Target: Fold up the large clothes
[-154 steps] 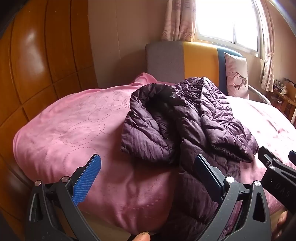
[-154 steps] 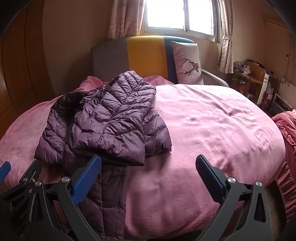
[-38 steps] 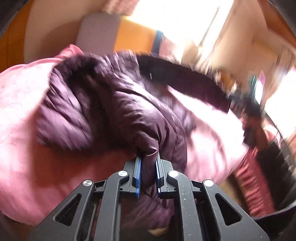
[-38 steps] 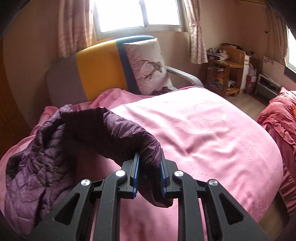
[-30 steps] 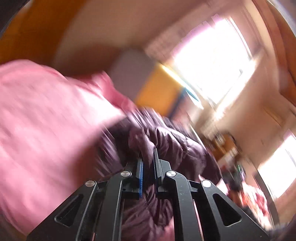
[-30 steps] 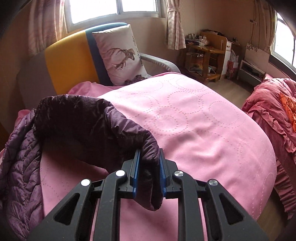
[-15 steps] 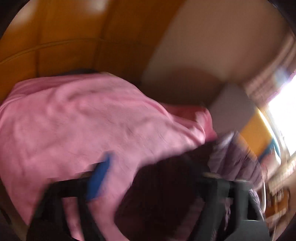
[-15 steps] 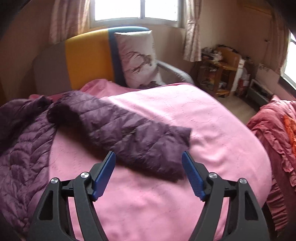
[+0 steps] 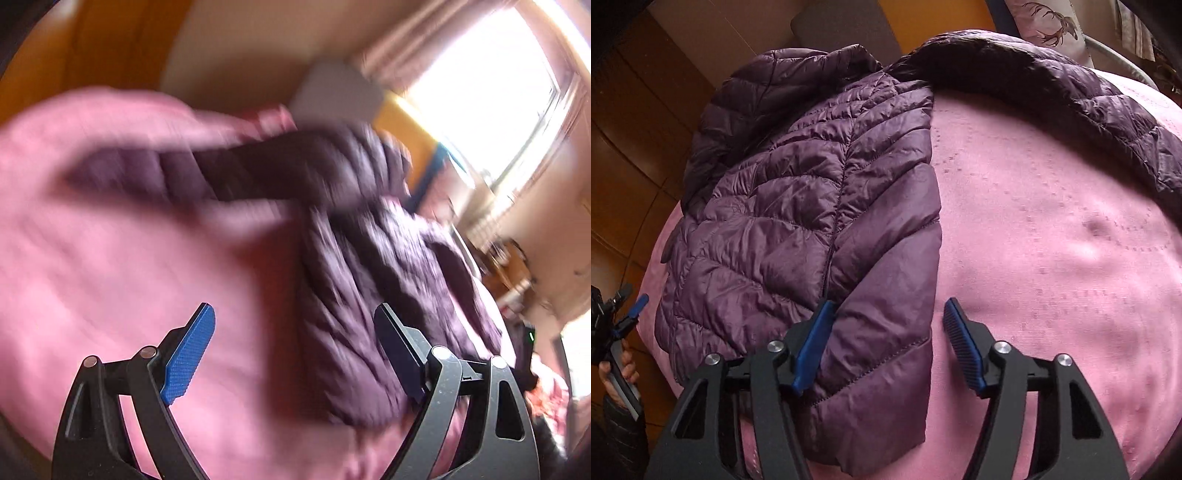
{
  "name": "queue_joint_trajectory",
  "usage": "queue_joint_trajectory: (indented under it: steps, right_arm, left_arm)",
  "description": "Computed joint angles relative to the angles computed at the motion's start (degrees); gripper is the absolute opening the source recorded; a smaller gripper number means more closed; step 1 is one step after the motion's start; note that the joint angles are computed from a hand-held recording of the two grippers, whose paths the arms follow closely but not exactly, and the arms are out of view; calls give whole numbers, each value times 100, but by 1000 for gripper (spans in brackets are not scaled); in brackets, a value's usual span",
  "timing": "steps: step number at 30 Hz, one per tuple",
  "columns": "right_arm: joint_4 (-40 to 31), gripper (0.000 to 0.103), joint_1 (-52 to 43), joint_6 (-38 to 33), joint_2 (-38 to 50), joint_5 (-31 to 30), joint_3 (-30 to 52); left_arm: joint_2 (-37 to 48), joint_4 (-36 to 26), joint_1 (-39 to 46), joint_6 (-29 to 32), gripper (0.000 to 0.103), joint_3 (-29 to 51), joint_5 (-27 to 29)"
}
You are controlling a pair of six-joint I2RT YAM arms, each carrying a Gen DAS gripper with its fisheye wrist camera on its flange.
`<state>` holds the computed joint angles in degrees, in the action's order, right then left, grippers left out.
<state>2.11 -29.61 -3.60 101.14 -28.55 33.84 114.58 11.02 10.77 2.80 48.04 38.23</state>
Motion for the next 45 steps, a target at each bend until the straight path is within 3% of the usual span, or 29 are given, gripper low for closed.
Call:
queue_joint_trajectory:
  steps: [2,3,5,7,10,15,18,21,24,26,27,28,29,30,31,32,35,39,42,45]
  right_arm:
    - [-114,29,-49,6,70,-212,96]
    - [-218,25,-97,-17,34,-270,114]
    - [-343,11,-158,-98,-133,-280,86]
    - [-547,7,-320,-214,-520,-304,3]
    - [-981,5,-676,-500,-1254,-414,-90]
    - [-2250,4,-1705,-1676,-2377,-559,-156]
    - [-3179,2,-2959,-3012,-2673,-680,-252]
    - [-3963,0,-4446,-4572,-2409,-504,-301]
    - [-4208,0,-5687,-5592,-1713,-221,-196]
    - [-4283,1,-6065,-5752,-1586,-311,-62]
    - [-4413,4,-6120,-5713,-1634,-442,13]
    - [-4522,6,-6127,-5619,-1752,-626,75]
    - [-4609,11,-6037,-5531,-1890,-776,118]
    - [-4626,19,-5941,-5451,-2045,-888,121]
    - [-4526,43,-5688,-5166,-2424,-1002,-34]
    - [-4383,52,-5412,-4871,-2743,-1086,-156]
    - [-3666,52,-3894,-3459,-3489,-1040,-591]
    - [-2534,54,-1616,-1532,-3887,-523,-997]
    - [-1585,57,-13,-327,-3604,83,-1119]
    - [-855,57,1139,424,-2922,658,-996]
  left_arm:
    - [567,-4,-215,-157,87,228,216]
    - [812,18,-325,-371,85,354,328]
    - [1163,-42,-470,-669,65,636,683]
    - [1224,0,-615,-838,23,677,651]
    - [949,263,-696,-996,7,370,630]
    - [199,-150,-439,-544,5,-168,1001]
    - [-251,-642,-141,34,5,-671,1098]
    - [-582,-680,-125,621,5,-1369,557]
    - [-527,-463,-87,687,6,-1699,426]
    - [-579,-348,-46,528,21,-1764,263]
    - [-627,-411,118,516,40,-1711,250]
    - [-690,-396,308,430,64,-1678,285]
    - [-750,-412,559,437,72,-1659,309]
    - [-841,-371,871,307,74,-1535,226]
    - [-860,-419,1051,260,74,-1363,159]
    - [-812,-432,1203,226,75,-1171,101]
    - [-653,-32,1520,-41,79,-716,-540]
    - [333,-323,1736,-416,83,774,-1261]
    - [1186,-915,1876,-653,85,2176,-1601]
    - [1901,-1497,1765,-938,87,3479,-1821]
